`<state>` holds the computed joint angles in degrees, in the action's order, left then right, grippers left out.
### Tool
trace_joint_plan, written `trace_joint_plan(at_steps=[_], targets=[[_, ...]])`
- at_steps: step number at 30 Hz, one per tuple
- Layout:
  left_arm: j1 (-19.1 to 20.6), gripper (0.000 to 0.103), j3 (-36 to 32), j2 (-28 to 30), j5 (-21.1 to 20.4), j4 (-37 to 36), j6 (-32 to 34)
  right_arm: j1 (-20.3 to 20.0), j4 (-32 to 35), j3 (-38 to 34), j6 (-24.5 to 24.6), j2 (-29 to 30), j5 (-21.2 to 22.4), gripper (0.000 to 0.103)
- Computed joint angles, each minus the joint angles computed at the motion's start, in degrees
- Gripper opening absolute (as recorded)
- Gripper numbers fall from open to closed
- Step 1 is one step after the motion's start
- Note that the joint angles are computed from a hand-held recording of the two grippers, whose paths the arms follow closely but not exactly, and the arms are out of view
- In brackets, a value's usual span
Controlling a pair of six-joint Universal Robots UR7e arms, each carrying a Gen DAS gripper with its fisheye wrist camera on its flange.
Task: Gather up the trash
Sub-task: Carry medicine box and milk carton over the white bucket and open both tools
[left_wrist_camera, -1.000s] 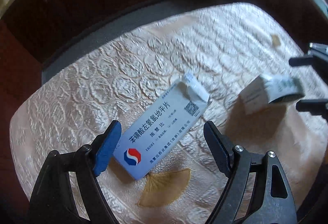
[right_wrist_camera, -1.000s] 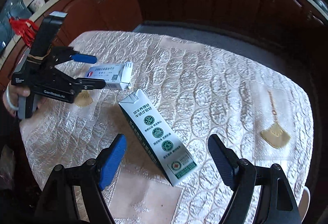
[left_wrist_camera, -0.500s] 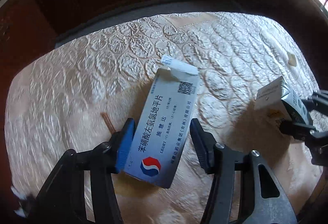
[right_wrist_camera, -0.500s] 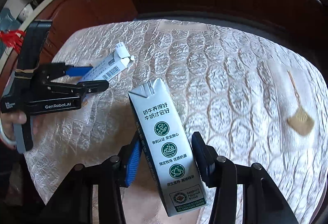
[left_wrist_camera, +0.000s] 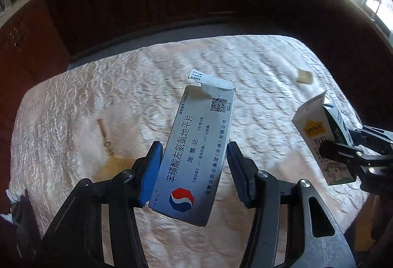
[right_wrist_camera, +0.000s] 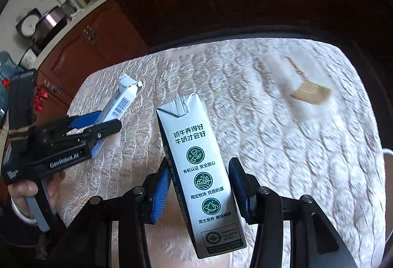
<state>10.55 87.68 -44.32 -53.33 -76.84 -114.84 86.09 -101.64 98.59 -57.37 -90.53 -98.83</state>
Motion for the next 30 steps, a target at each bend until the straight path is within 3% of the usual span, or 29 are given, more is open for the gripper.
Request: trace_joint_plan(at_steps=[15,30], targets=[[1.9,0.052,-17.5,13.0,5.2,1.0,9.0,-7.5,4.3,-9.3,0.4,-2.9,5.8,0.045],[5.9,0.052,-40.9,29.5,8.9,-5.8,30.7,-15.4,5.5,-25.4,4.5,2.4,9.5,0.045]])
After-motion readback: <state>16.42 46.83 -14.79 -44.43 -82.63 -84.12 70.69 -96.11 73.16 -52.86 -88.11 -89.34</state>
